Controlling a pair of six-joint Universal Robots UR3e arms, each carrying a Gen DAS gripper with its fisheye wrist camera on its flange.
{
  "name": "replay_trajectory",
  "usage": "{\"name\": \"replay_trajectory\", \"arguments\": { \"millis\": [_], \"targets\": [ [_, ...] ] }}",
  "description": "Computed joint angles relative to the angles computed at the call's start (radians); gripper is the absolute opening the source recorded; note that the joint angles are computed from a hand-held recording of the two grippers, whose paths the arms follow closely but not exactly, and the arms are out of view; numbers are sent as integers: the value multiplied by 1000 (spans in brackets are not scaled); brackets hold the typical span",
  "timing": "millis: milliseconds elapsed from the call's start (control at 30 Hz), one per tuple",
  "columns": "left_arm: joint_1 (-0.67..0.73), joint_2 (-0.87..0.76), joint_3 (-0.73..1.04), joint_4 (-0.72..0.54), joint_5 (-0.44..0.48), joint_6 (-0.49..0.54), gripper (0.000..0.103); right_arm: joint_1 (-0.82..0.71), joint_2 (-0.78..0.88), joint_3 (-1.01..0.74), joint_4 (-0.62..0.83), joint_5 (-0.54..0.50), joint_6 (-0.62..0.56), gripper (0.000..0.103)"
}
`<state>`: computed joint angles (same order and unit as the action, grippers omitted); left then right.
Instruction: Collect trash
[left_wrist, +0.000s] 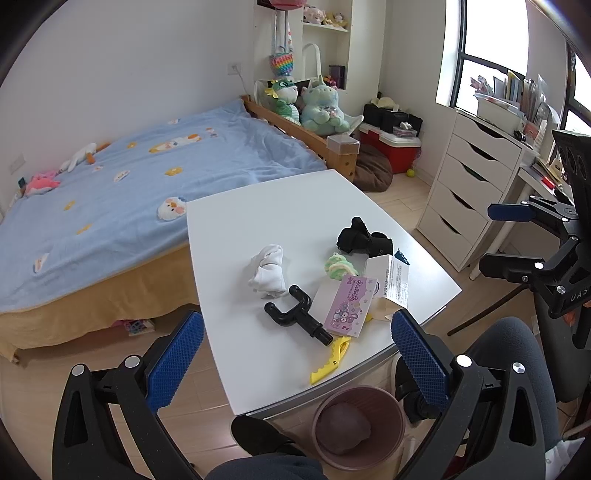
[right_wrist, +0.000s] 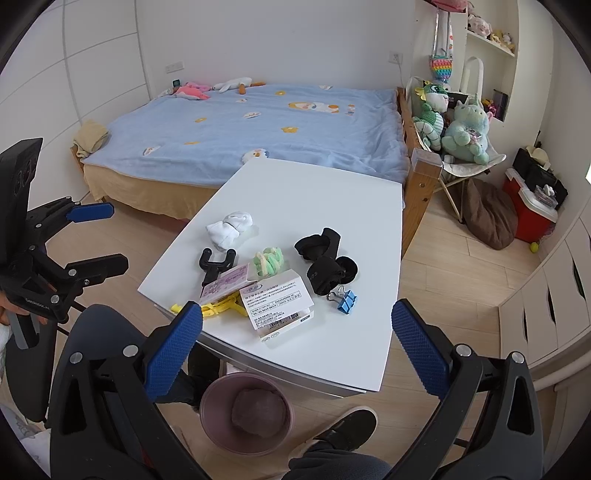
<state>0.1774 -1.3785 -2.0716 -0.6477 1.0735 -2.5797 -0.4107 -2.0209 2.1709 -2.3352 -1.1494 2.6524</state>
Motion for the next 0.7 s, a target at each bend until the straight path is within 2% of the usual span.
{"name": "replay_trajectory", "arguments": {
  "millis": [433, 700],
  "targets": [
    [8, 17, -14, -9, 0, 8, 97, 5, 31, -16, 18, 0, -39, 100],
    [-7, -9, 9, -3, 11, -10, 97, 69, 186, -101, -5, -35, -88, 100]
  ]
}}
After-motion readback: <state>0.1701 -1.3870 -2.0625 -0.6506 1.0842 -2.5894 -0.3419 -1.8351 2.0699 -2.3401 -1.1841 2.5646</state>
